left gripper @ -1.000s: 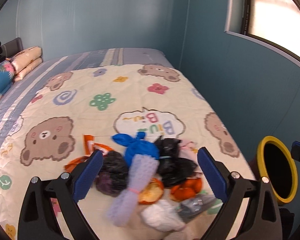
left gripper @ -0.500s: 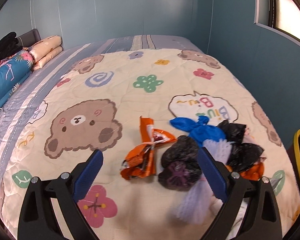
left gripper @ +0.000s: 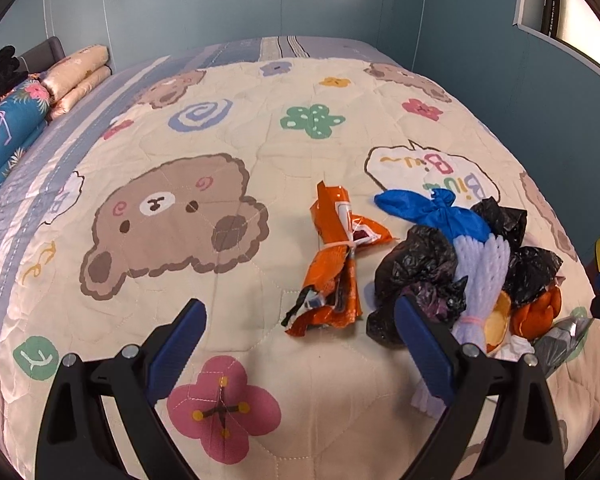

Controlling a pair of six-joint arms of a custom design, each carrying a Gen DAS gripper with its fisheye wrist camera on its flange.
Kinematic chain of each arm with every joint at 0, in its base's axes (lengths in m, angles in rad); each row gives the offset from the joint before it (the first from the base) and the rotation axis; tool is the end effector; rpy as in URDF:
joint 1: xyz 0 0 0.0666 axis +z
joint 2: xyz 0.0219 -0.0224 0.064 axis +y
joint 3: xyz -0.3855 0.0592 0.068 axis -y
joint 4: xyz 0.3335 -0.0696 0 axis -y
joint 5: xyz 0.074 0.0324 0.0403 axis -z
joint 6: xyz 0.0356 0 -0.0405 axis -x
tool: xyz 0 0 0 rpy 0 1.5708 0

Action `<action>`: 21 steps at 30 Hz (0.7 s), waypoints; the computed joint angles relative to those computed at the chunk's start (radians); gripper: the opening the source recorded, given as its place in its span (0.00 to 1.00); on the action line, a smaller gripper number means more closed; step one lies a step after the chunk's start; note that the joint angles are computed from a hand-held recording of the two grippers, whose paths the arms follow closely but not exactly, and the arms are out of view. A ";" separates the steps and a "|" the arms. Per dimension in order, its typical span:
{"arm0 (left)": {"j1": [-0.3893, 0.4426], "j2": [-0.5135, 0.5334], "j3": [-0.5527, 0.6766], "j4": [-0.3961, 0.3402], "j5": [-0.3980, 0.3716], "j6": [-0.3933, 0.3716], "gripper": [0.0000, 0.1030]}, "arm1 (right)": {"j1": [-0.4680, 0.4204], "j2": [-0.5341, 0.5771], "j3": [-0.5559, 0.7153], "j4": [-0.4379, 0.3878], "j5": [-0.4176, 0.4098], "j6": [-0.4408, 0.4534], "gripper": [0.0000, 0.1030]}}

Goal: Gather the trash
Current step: 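Move both tools back to the trash pile on the quilt, then grasp the orange snack bag with the left tool while the right tool grasps the silver wrapper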

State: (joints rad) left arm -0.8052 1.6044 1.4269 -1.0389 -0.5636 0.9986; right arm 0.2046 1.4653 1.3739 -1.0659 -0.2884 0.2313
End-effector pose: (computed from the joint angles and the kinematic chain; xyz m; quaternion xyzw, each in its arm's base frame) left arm 0.3370 -0.3238 0.3570 -0.1401 0.9364 0.0369 0.3197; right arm 0.4135 0.0957 0.3916 -0.2382 0.9393 0.1379 0.2050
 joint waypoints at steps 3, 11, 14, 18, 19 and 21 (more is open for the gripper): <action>0.012 -0.004 -0.015 0.024 0.028 -0.028 0.89 | 0.015 0.018 0.000 -0.007 0.019 0.010 0.63; 0.045 0.016 -0.026 0.069 0.087 -0.085 0.89 | 0.028 0.035 -0.011 -0.021 0.035 0.034 0.63; 0.067 0.011 -0.043 0.099 0.118 -0.080 0.89 | 0.031 0.040 -0.020 -0.027 0.035 0.043 0.63; 0.090 0.012 -0.055 0.126 0.141 -0.085 0.89 | 0.035 0.047 -0.029 -0.016 0.038 0.053 0.63; 0.096 0.017 -0.053 0.127 0.144 -0.087 0.89 | 0.037 0.050 -0.031 -0.012 0.039 0.053 0.63; 0.103 0.023 -0.053 0.138 0.154 -0.093 0.89 | 0.037 0.055 -0.035 -0.011 0.035 0.051 0.63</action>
